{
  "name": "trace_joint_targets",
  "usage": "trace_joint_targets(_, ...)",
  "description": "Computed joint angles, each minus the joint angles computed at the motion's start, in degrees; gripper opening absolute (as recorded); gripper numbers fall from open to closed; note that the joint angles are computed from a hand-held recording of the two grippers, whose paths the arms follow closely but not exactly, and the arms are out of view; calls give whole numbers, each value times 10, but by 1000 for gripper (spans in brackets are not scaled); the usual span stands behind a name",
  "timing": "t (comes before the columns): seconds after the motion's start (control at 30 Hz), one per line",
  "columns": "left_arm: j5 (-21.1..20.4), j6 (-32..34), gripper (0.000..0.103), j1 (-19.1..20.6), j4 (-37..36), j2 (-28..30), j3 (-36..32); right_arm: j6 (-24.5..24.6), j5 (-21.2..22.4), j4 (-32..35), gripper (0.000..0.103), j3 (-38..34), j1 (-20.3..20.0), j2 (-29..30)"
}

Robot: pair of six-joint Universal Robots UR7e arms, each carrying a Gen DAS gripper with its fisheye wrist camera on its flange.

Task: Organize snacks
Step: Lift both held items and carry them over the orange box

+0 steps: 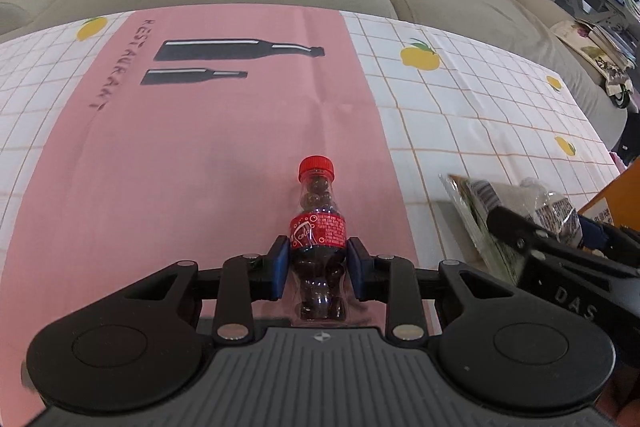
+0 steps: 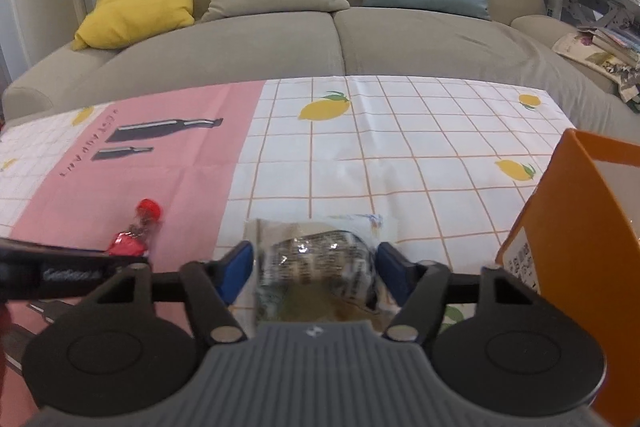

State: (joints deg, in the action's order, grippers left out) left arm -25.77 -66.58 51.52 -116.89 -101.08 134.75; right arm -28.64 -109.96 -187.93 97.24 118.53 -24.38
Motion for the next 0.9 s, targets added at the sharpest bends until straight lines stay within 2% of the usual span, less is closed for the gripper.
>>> trace_joint_targets(0.13, -9, -61, 34, -16, 72, 2, -11, -13, 1, -11, 62, 14, 0, -4)
trace_joint_targets(0.2, -4, -74, 34, -21, 84, 6, -10, -16, -2, -10, 61, 23, 2, -10)
trace_joint_targets(0.37, 25, -43, 34, -19, 29, 10, 11, -19, -13, -12, 61, 50, 7, -27)
trace_joint_targets(0.5, 29, -40, 34, -23, 16, 8, 19, -18, -20, -15, 59, 67, 9, -37)
trace_joint_targets(0.73, 29, -136, 33, -64, 114, -11, 8, 2, -41, -5, 53, 77, 18, -48)
trace_joint_targets(0.9, 22, -247, 33, -105, 218, -33, -13, 37, -29, 10, 52, 102, 23, -84)
